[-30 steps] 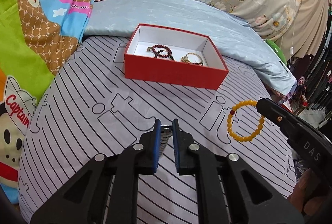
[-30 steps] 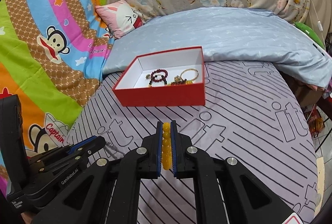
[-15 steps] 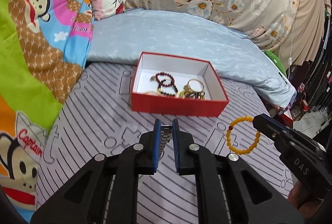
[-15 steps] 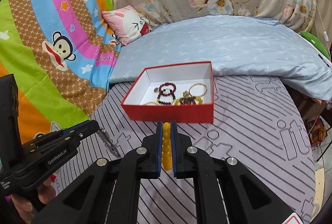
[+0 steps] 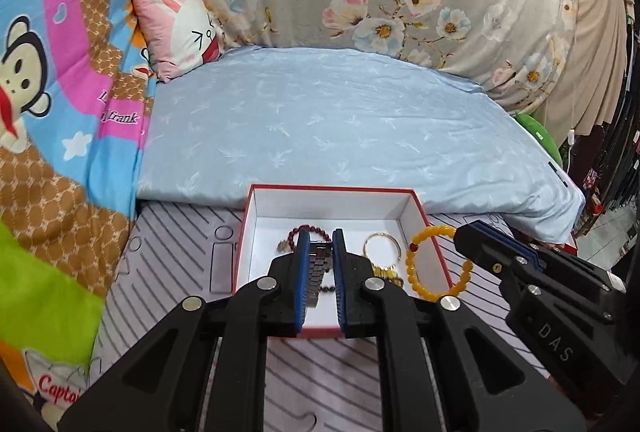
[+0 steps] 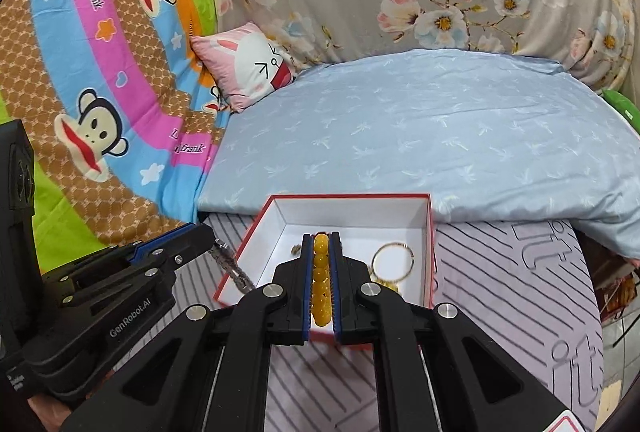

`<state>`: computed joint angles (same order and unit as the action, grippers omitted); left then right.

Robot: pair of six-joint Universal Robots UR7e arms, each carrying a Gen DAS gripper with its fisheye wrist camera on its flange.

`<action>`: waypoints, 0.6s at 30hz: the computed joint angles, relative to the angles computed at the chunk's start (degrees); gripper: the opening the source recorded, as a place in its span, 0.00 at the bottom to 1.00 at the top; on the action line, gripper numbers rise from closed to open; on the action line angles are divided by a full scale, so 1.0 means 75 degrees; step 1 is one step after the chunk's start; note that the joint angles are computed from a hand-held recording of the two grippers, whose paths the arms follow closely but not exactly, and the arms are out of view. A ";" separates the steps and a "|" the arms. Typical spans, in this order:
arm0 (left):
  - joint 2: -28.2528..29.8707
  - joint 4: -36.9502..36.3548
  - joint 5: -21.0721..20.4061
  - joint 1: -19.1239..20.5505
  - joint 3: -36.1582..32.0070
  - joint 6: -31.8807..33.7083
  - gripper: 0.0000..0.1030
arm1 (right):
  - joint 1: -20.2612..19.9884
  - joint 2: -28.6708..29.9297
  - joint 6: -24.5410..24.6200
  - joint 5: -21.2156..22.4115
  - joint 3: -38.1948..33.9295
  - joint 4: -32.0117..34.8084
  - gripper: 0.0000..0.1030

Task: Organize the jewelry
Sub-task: 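Carry the watch and yellow bracelet into the red box and open both tools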

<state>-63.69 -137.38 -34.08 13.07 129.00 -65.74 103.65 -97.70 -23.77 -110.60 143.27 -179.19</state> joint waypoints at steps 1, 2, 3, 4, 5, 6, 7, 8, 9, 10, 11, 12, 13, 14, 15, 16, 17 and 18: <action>0.0133 -0.0310 0.0031 0.0166 -0.0052 0.0276 0.11 | -0.0077 0.0226 -0.0055 0.0030 -0.0097 -0.0119 0.07; 0.0224 -0.0506 0.0045 0.0288 -0.0090 0.0462 0.11 | -0.0154 0.0385 -0.0082 0.0089 -0.0174 -0.0162 0.07; 0.0394 -0.0868 0.0045 0.0484 -0.0150 0.0792 0.11 | -0.0273 0.0629 -0.0119 0.0163 -0.0290 -0.0229 0.07; 0.0531 -0.1122 0.0068 0.0622 -0.0201 0.1012 0.11 | -0.0354 0.0789 -0.0159 0.0187 -0.0356 -0.0290 0.07; 0.0663 -0.1316 0.0079 0.0755 -0.0257 0.1214 0.11 | -0.0452 0.1014 -0.0201 0.0200 -0.0448 -0.0357 0.07; 0.0800 -0.1475 0.0055 0.0914 -0.0329 0.1398 0.11 | -0.0525 0.1156 -0.0227 0.0223 -0.0486 -0.0415 0.07; 0.0923 -0.1645 0.0015 0.1071 -0.0390 0.1547 0.11 | -0.0632 0.1346 -0.0255 0.0250 -0.0553 -0.0479 0.07; 0.1006 -0.1783 -0.0028 0.1188 -0.0427 0.1675 0.11 | -0.0730 0.1521 -0.0282 0.0253 -0.0617 -0.0520 0.07; 0.1094 -0.1876 -0.0068 0.1315 -0.0469 0.1752 0.11 | -0.0815 0.1685 -0.0309 0.0235 -0.0672 -0.0576 0.07; 0.1174 -0.2004 -0.0122 0.1437 -0.0493 0.1848 0.11 | -0.0887 0.1797 -0.0328 0.0230 -0.0709 -0.0615 0.07; 0.1269 -0.2122 -0.0163 0.1544 -0.0520 0.1946 0.11 | -0.0994 0.1925 -0.0344 0.0230 -0.0757 -0.0633 0.07; 0.1338 -0.2160 -0.0156 0.1616 -0.0543 0.1965 0.11 | -0.1072 0.2028 -0.0349 0.0211 -0.0799 -0.0669 0.07; 0.1393 -0.2314 -0.0171 0.1674 -0.0542 0.2079 0.11 | -0.1141 0.2090 -0.0360 0.0233 -0.0823 -0.0675 0.08; 0.1450 -0.2472 -0.0214 0.1730 -0.0544 0.2205 0.11 | -0.1219 0.2140 -0.0402 0.0294 -0.0855 -0.0648 0.08; 0.1498 -0.2634 -0.0301 0.1794 -0.0553 0.2355 0.11 | -0.1262 0.2215 -0.0451 0.0254 -0.0885 -0.0695 0.08; 0.1534 -0.2656 -0.0266 0.1809 -0.0565 0.2372 0.17 | -0.1243 0.2282 -0.0456 0.0146 -0.0906 -0.0808 0.14; 0.1542 -0.2358 -0.0057 0.1762 -0.0597 0.2116 0.24 | -0.1232 0.2310 -0.0449 0.0030 -0.0918 -0.0896 0.20; 0.1509 -0.2237 0.0079 0.1724 -0.0574 0.2007 0.40 | -0.1237 0.2271 -0.0435 -0.0033 -0.0874 -0.1031 0.23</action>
